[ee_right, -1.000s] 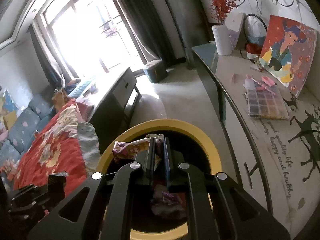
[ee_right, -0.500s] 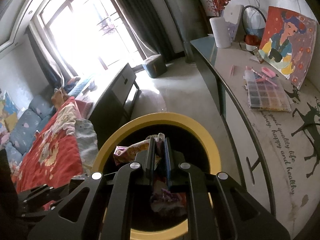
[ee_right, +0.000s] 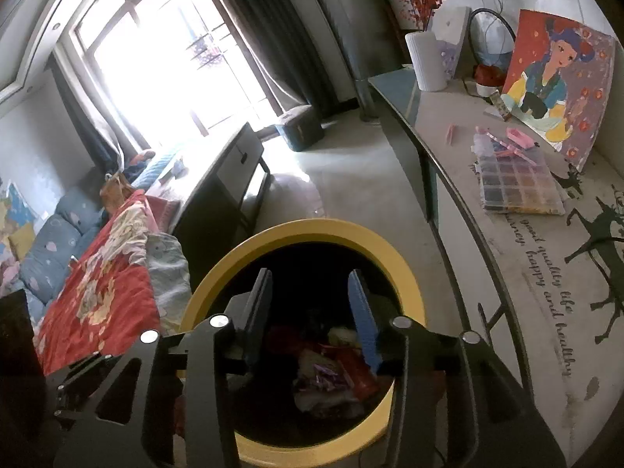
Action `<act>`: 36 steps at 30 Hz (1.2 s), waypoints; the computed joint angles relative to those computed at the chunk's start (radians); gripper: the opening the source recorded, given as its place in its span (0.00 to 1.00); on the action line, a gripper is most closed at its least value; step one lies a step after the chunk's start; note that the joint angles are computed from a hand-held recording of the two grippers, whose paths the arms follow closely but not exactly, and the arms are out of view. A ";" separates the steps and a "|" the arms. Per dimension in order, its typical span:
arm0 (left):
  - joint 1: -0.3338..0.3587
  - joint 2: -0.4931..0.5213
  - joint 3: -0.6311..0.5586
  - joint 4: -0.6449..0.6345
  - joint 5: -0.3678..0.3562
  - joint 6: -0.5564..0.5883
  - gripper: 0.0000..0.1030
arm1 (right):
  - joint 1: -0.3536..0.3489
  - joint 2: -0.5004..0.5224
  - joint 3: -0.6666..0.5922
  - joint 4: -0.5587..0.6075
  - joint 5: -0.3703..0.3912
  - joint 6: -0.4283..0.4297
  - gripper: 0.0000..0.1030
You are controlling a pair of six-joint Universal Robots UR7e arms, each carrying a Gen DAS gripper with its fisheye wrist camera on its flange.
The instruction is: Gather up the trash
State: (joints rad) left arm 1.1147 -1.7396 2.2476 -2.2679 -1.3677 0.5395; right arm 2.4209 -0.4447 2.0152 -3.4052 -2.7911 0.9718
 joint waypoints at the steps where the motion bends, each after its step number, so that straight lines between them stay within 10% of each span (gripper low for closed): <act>1: 0.000 -0.001 0.000 -0.003 0.000 -0.002 0.66 | 0.004 -0.003 0.001 0.004 -0.001 0.002 0.41; 17: 0.012 -0.066 -0.038 0.012 0.020 -0.032 0.89 | 0.088 -0.034 -0.036 0.199 -0.046 0.091 0.82; 36: 0.085 -0.159 -0.127 0.024 0.052 -0.034 0.89 | 0.176 0.034 -0.216 0.318 -0.021 0.010 0.91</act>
State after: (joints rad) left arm 1.1992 -1.8988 2.1209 -2.2443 -1.3157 0.5057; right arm 2.5964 -0.4105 1.7987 -3.0871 -2.8116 0.9821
